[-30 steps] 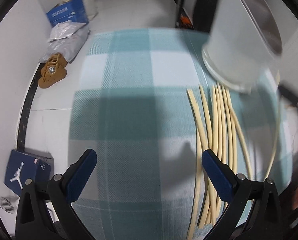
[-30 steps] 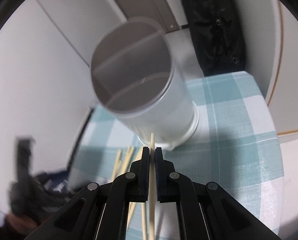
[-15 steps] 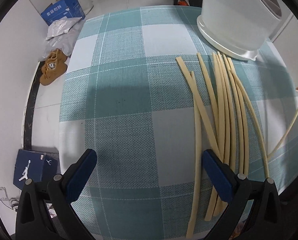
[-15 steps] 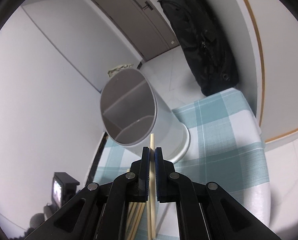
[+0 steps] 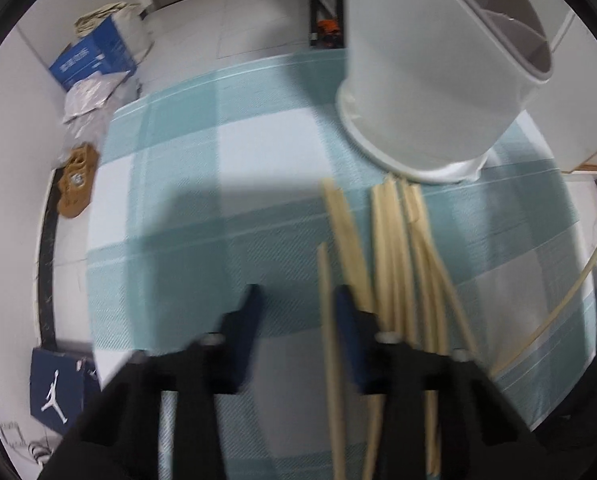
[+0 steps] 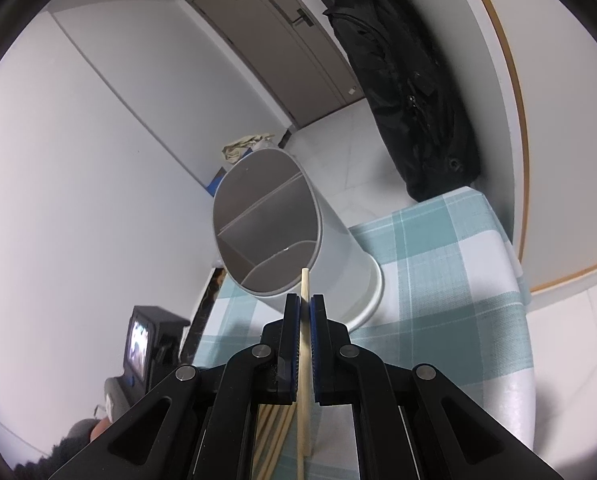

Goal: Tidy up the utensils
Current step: 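Close the left tool on a chopstick while the right tool holds its chopstick raised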

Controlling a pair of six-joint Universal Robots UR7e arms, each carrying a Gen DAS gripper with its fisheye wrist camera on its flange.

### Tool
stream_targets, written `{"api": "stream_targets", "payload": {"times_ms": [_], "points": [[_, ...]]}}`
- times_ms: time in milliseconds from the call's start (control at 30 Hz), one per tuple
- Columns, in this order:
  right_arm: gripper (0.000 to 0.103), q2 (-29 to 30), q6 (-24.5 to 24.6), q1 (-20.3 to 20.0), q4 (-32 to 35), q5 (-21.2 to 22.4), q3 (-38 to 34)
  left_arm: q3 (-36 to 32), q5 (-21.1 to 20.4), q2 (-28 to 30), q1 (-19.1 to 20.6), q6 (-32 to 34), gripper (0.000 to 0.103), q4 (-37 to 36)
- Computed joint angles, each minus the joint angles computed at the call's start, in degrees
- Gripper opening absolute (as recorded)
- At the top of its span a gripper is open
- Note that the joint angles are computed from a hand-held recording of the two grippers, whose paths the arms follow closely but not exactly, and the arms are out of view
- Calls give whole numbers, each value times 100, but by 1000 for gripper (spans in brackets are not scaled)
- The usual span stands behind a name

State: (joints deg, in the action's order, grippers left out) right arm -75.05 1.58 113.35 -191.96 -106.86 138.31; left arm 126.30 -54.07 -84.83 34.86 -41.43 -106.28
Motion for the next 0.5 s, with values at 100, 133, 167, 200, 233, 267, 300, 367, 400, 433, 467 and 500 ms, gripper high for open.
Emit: {"api": "stream_targets", "payload": {"times_ms": [100, 133, 167, 200, 233, 267, 300, 367, 400, 433, 467, 500], "points": [[4, -11, -17, -17, 10, 9, -1, 19, 0, 65, -63, 231, 3, -38], [4, -11, -27, -23, 10, 12, -3, 31, 50, 72, -102, 273, 2, 9], [4, -13, -36, -34, 19, 21, -6, 32, 56, 73, -128, 277, 2, 33], [4, -7, -37, -35, 8, 26, -4, 49, 39, 35, -109, 277, 2, 2], [4, -3, -50, -38, 4, 26, -8, 48, 26, 5, -70, 284, 2, -36], [4, -2, -58, -37, 4, 31, -14, 64, 75, -40, -58, 232, 2, -37], [4, -2, -65, -31, -4, 35, -19, 74, 171, -65, -64, 182, 2, -12], [4, 16, -115, 7, -58, 22, -27, 130, 269, -229, -72, 100, 1, -63], [4, 25, -142, 35, -85, 5, -32, 178, 320, -376, -107, 50, 1, -122], [4, 44, -185, 68, -138, -13, -30, 223, 412, -515, -170, -15, 1, -143], [4, 57, -241, 111, -201, -26, -22, 266, 499, -628, -246, -96, 2, -181], [4, 64, -270, 147, -233, -38, -21, 319, 564, -806, -319, -179, 2, -217]]}}
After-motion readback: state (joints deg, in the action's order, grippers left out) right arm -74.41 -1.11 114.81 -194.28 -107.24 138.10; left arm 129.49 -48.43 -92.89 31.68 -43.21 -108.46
